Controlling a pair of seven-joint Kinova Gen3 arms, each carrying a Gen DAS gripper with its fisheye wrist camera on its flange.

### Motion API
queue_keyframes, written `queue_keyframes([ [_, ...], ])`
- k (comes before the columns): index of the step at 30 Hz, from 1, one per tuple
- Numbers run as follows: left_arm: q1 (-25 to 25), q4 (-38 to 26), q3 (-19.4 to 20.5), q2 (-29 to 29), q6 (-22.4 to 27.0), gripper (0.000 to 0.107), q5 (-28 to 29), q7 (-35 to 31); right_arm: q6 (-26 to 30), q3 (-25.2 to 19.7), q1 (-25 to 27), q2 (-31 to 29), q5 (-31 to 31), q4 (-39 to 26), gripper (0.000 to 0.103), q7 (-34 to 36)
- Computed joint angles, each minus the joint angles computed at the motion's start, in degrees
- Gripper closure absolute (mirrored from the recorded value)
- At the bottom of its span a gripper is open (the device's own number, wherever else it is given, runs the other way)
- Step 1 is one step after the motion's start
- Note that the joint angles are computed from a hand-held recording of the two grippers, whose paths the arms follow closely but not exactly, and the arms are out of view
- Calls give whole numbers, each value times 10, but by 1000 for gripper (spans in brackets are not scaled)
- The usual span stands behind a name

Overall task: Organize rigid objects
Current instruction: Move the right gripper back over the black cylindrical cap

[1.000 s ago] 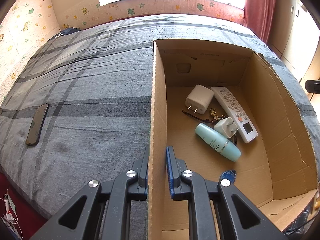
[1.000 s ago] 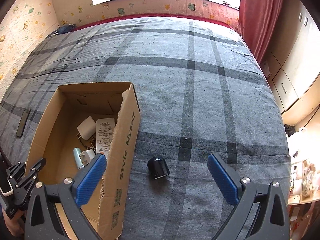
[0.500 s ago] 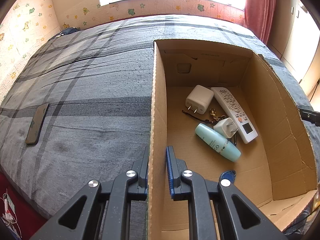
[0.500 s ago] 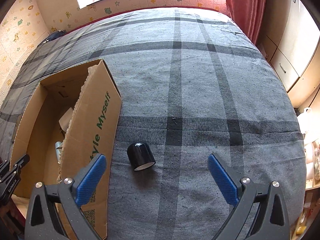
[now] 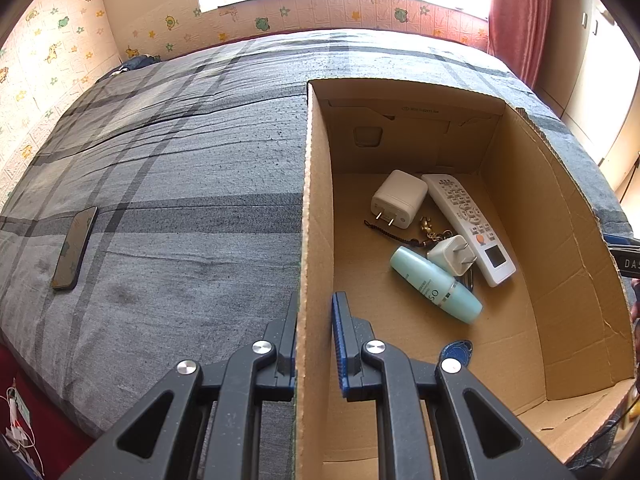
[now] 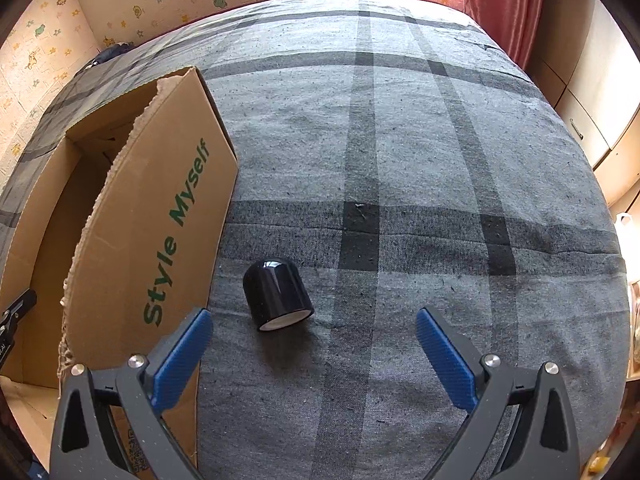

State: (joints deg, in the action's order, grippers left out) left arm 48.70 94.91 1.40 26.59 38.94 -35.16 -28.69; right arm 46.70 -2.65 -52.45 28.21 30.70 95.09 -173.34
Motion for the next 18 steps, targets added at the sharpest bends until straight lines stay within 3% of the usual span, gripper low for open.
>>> queue_keyframes([
  [11, 1, -1, 0, 1, 1, 93, -1, 3, -31, 0, 28, 19, -33, -3, 5, 41],
  [13, 1, -1, 0, 2, 1, 93, -1, 3, -33, 1, 33, 24, -41, -7, 18, 54],
  [18, 2, -1, 0, 2, 2, 93, -1, 3, -58, -1, 47, 32, -66, -10, 27, 88],
])
